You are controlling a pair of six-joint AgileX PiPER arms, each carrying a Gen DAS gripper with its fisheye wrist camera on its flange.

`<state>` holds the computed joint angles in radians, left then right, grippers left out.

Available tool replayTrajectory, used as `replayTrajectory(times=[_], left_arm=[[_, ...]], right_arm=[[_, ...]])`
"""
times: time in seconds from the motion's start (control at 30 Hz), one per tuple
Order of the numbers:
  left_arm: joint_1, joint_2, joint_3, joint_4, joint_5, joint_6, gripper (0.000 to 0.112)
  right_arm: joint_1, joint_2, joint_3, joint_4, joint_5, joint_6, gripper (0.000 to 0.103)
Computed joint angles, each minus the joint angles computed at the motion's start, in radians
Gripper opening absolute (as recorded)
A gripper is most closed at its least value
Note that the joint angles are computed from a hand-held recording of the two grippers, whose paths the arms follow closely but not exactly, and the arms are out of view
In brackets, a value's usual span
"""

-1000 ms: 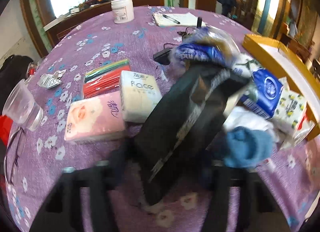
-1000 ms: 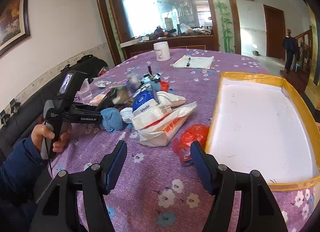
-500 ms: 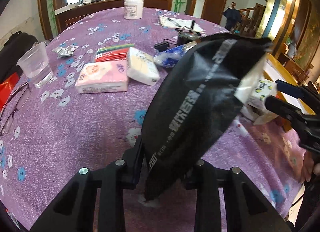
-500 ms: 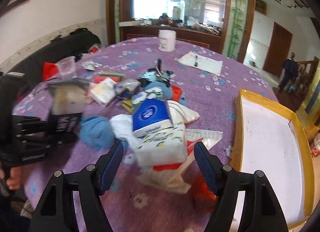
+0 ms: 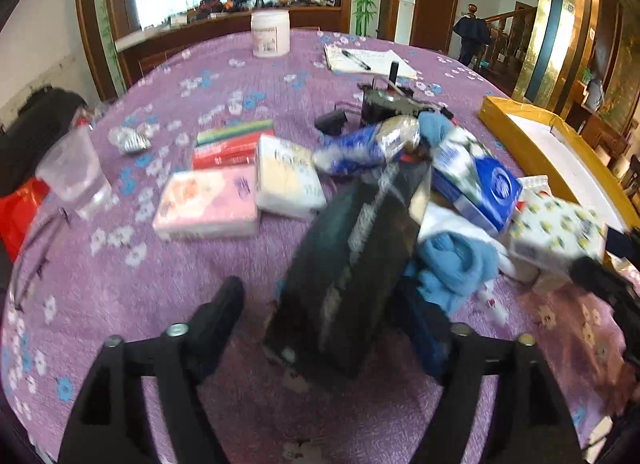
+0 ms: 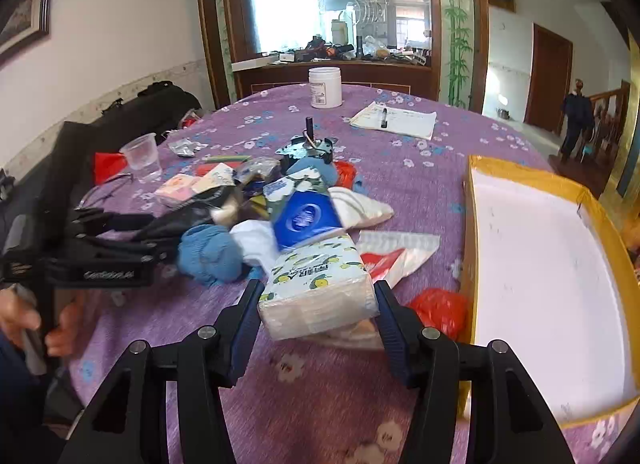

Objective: Organize soft objects
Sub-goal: 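Lift black wipe pack with left tool while right tool lifts lemon-print tissue pack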

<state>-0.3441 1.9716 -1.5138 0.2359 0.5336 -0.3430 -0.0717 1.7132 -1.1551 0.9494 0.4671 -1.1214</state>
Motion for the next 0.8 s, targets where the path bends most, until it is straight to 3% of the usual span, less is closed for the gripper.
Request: replayTrajectory(times=[0.1, 0.17, 0.2, 0.27, 0.37, 0.53, 0.8], left_arm=[[-0.021, 0.026, -0.044, 0.117, 0.013, -0.086, 0.082], [-0.018, 0.046, -0.073, 0.100, 0.018, -0.058, 0.065], [-0.013, 0.059, -0.091, 0.065, 0.034, -0.022, 0.049], [-0.014, 0.047, -0.064, 0.083, 0.013, -0.046, 0.048], [-0.005, 0.012, -0.011, 0.046, -0.020, -0.036, 0.036], [0.044, -0.062, 0.056, -0.257, -0.060, 0.205, 0.034], [0.016, -0.112, 0.065, -0.347, -0.060, 0.275, 0.034]], right_arm=[[-0.032, -0.027, 0.038, 0.083, 0.058, -0.074, 0.060], [-0.038, -0.044, 0.061, 0.109, 0.072, -0.098, 0.060], [-0.041, -0.051, 0.072, 0.128, 0.081, -0.116, 0.060], [-0.055, -0.061, 0.083, 0.160, 0.115, -0.154, 0.060], [-0.078, -0.070, 0.092, 0.196, 0.149, -0.186, 0.060], [-0.150, -0.074, 0.095, 0.282, 0.244, -0.242, 0.060], [-0.190, -0.089, 0.103, 0.332, 0.282, -0.265, 0.060]])
